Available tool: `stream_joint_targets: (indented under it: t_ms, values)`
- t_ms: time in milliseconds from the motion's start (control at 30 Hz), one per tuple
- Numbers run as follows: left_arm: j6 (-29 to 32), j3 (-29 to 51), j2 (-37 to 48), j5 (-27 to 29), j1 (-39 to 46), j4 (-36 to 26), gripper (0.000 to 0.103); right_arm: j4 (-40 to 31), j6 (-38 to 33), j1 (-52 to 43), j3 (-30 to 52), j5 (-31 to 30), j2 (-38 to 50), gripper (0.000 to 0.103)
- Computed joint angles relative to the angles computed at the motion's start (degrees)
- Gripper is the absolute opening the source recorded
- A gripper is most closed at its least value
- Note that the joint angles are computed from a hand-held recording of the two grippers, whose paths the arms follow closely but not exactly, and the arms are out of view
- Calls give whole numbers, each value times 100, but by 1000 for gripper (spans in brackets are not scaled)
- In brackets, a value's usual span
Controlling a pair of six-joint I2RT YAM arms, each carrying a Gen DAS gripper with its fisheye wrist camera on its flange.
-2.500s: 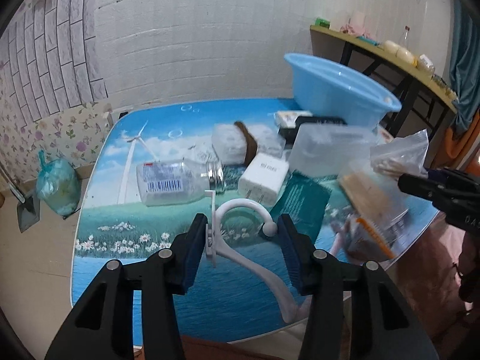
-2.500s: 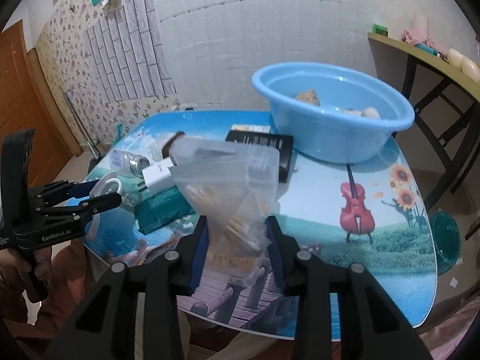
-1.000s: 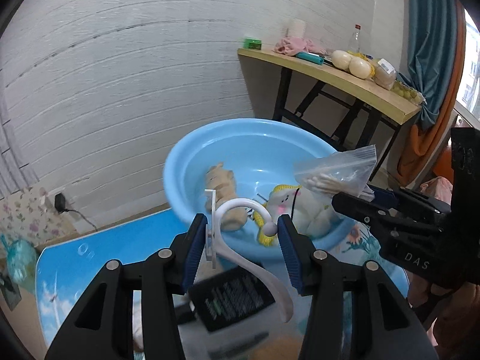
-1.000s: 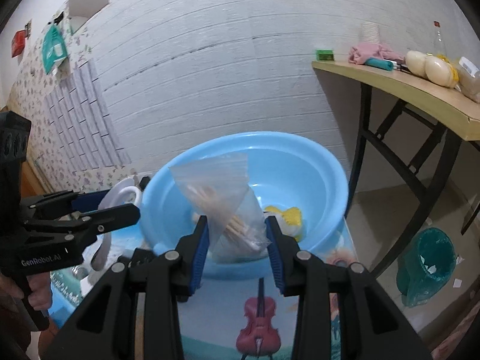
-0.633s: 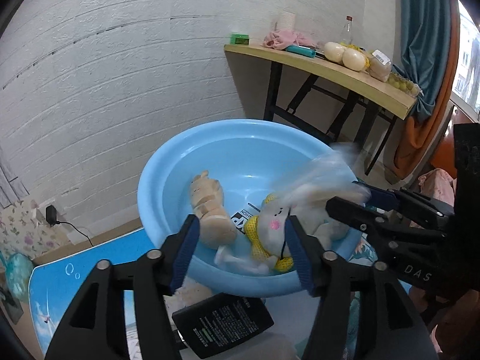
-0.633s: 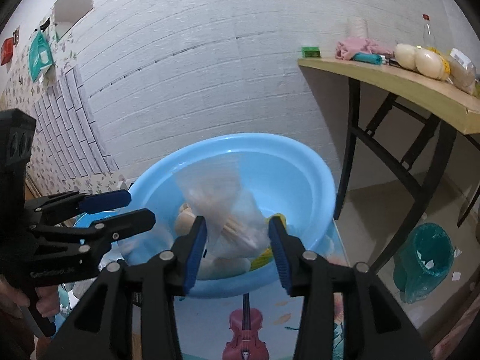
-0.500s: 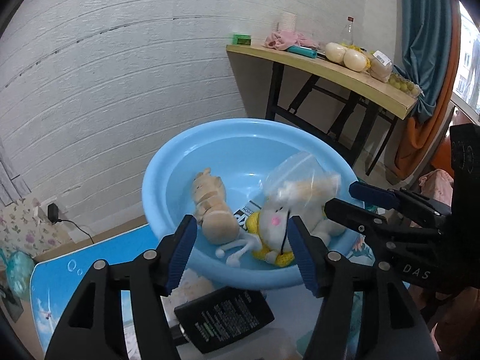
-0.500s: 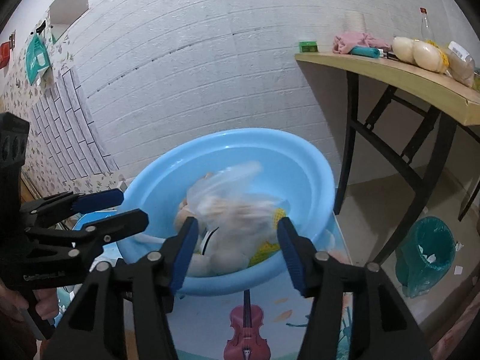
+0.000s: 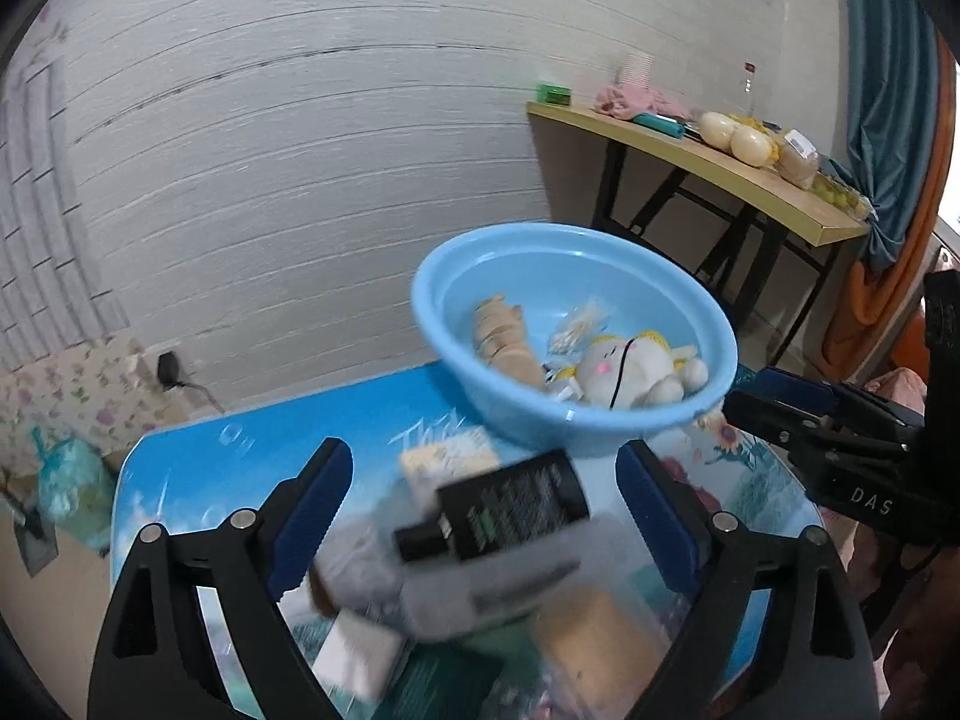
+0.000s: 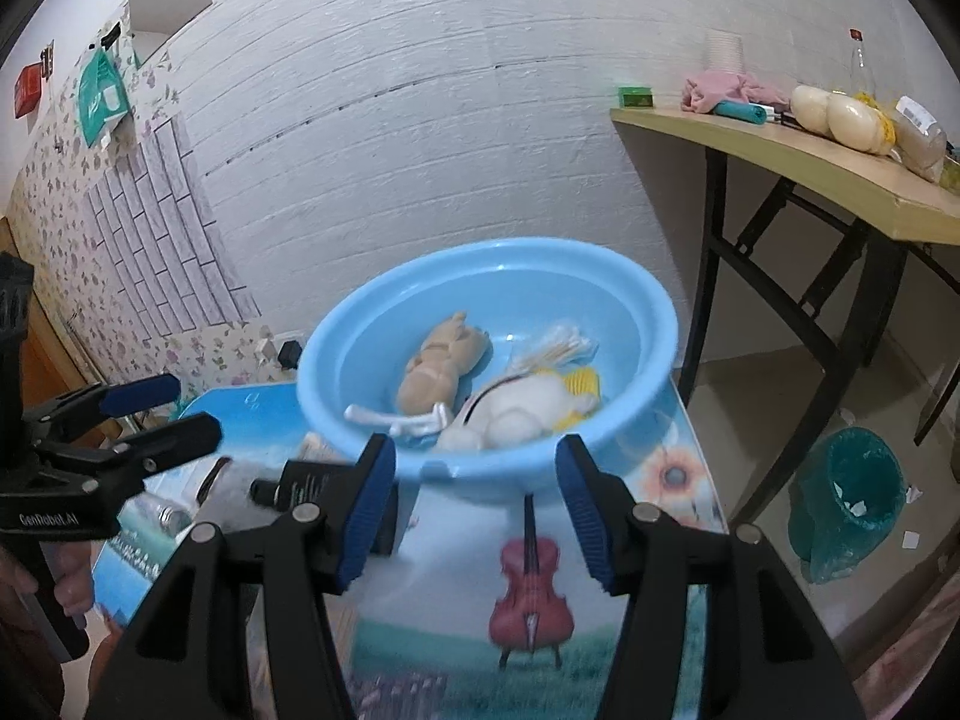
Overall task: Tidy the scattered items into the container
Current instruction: 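Grasp the snack packet with the left tool while the right tool reaches the toothpick box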
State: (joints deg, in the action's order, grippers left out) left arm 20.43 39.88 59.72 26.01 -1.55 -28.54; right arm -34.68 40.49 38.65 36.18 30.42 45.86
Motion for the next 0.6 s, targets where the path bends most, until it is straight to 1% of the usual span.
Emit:
stream_joint_targets:
  t_ms: [67, 167, 367, 500, 600]
  values:
    - [191, -106, -218, 165, 306, -197, 90, -203, 291, 308, 20, 167, -6, 55]
    - [624, -354, -584, 436, 888, -516, 91, -547, 999, 1020, 20, 502, 140, 55]
    - [1740, -726, -860, 928, 2099, -1269, 91, -989, 2103, 2104, 59, 788, 604, 55]
    - [2410, -864, -859, 1261, 2764, -1775, 91, -1159, 2492, 2493, 104, 884, 746, 55]
    - [2837, -1000, -941, 1410, 3005, -2130, 91, -1230, 2679, 2716, 140, 901, 832, 55]
